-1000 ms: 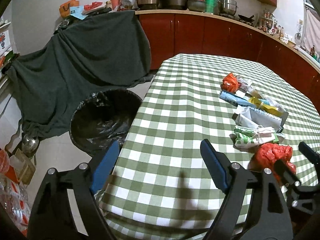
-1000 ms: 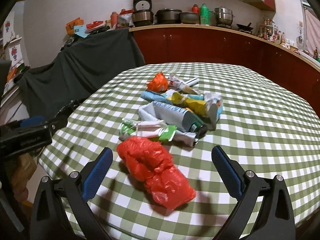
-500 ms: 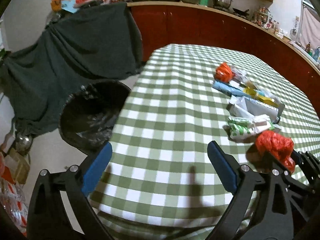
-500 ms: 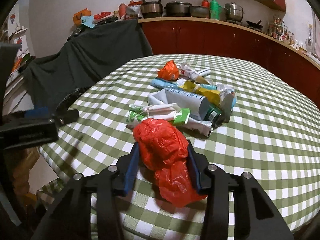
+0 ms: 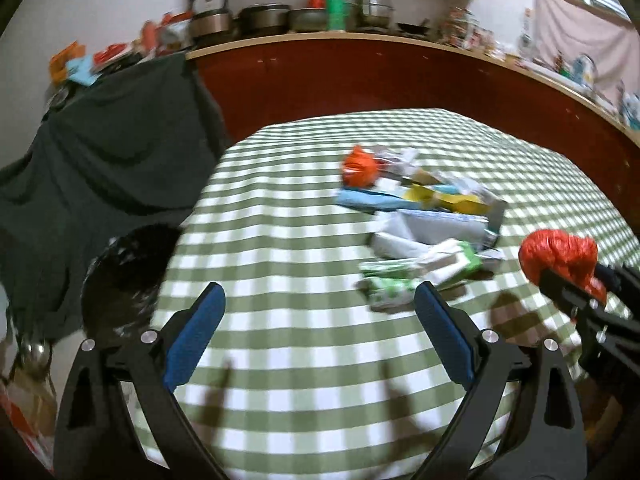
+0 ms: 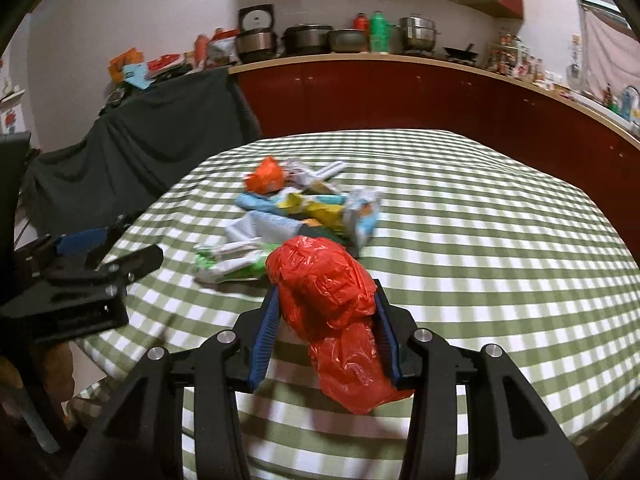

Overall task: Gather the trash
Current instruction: 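Grasp the red plastic bag with the right gripper while the left tool approaches the pile, then grasp the white-and-green packet with the left gripper while the right gripper holds the red bag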

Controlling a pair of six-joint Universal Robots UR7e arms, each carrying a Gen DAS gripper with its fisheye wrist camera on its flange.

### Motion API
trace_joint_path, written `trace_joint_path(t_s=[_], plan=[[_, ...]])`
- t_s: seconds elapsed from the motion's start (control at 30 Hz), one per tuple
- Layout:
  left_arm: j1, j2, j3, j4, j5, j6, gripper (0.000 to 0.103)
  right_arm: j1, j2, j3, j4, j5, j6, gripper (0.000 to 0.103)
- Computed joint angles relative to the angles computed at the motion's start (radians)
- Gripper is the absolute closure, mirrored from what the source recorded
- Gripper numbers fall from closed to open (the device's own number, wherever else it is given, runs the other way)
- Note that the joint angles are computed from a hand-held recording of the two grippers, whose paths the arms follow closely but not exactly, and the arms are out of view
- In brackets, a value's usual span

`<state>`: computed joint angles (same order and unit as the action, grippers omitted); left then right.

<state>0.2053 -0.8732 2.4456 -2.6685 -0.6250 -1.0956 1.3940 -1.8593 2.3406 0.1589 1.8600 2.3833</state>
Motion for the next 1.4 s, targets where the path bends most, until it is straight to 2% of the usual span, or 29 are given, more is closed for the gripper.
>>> trace_joint_path(t_s=[0.23,0.57,0.83,1.33,1.4], plan=[[0.041,0.090,-0.057,-0.131,-0.018,0.184,0.009,-0.078,-0.030,-0.019,0.015,-0.026,0.008,0.059],[0.089,0.154,-0.111,-0.191,-0.038,0.318,0.009,-0.120,-0.019,-0.051,-0.023,0.025,0.030,0.059],[0.131,0.190,-0.149,-0.239,-0.067,0.435,0.009,-0.166,-0.013,-0.080,-0.006,0.009,0.053,0.059],[0.191,0.176,-0.164,-0.217,-0.158,0.388,0.009,-0.174,0.007,-0.085,-0.006,0.002,0.066,0.059],[0.187,0.176,-0.163,-0.218,-0.157,0.399,0.013,-0.174,0.008,-0.084,-0.007,0.004,0.067,0.059]])
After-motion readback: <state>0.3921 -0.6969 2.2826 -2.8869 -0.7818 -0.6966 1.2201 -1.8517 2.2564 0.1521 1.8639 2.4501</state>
